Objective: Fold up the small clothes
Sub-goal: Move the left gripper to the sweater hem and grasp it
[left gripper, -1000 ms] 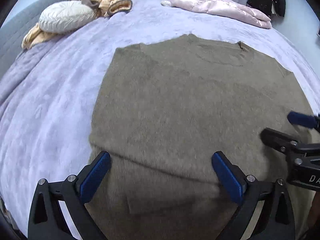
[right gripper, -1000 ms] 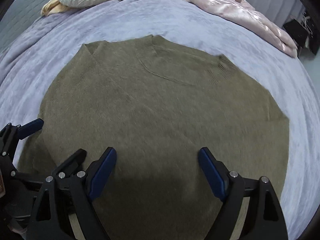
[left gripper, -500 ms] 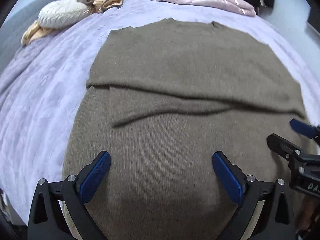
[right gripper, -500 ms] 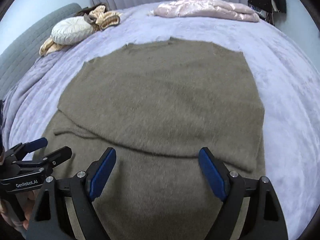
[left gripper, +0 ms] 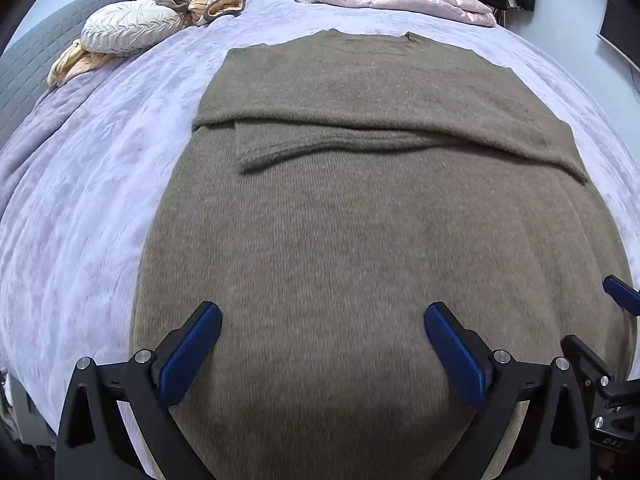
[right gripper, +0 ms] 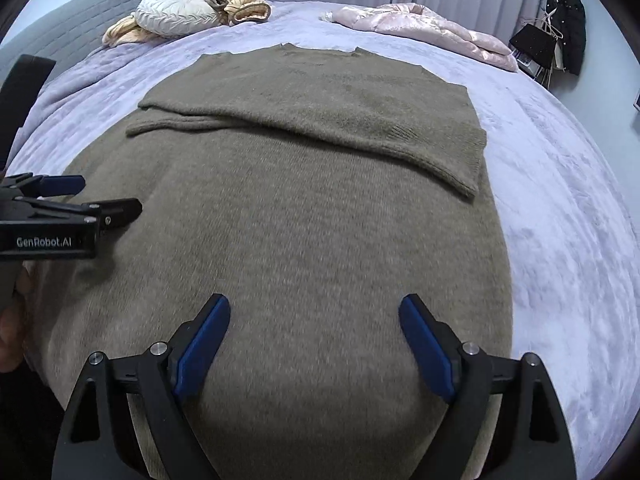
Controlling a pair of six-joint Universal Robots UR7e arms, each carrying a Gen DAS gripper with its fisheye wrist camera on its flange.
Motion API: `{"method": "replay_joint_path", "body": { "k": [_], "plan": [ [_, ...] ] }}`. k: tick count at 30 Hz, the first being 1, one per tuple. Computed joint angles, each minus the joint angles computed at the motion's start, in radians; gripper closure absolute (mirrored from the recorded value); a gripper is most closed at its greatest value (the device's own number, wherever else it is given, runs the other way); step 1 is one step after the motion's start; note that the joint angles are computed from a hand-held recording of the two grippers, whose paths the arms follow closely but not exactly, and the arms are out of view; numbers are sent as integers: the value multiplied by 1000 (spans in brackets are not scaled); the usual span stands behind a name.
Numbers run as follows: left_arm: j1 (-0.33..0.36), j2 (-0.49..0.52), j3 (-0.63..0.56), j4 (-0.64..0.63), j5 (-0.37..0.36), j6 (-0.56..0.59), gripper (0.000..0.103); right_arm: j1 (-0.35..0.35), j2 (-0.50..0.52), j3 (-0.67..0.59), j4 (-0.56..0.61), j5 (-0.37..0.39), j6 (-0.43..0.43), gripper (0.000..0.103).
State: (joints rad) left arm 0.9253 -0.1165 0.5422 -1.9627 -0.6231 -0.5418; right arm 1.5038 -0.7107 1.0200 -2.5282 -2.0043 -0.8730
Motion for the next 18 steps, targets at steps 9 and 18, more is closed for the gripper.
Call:
{"method": "replay_joint_path", "body": {
  "k": [9,18],
  "plan": [
    [-36,-171,342,-145,-23,-23,1,-37,-137,210,-103,66,-43,14],
    [-33,-419,778,-423,-98,-140,1,-97,-302,335,-94,142,16,14]
  ]
}}
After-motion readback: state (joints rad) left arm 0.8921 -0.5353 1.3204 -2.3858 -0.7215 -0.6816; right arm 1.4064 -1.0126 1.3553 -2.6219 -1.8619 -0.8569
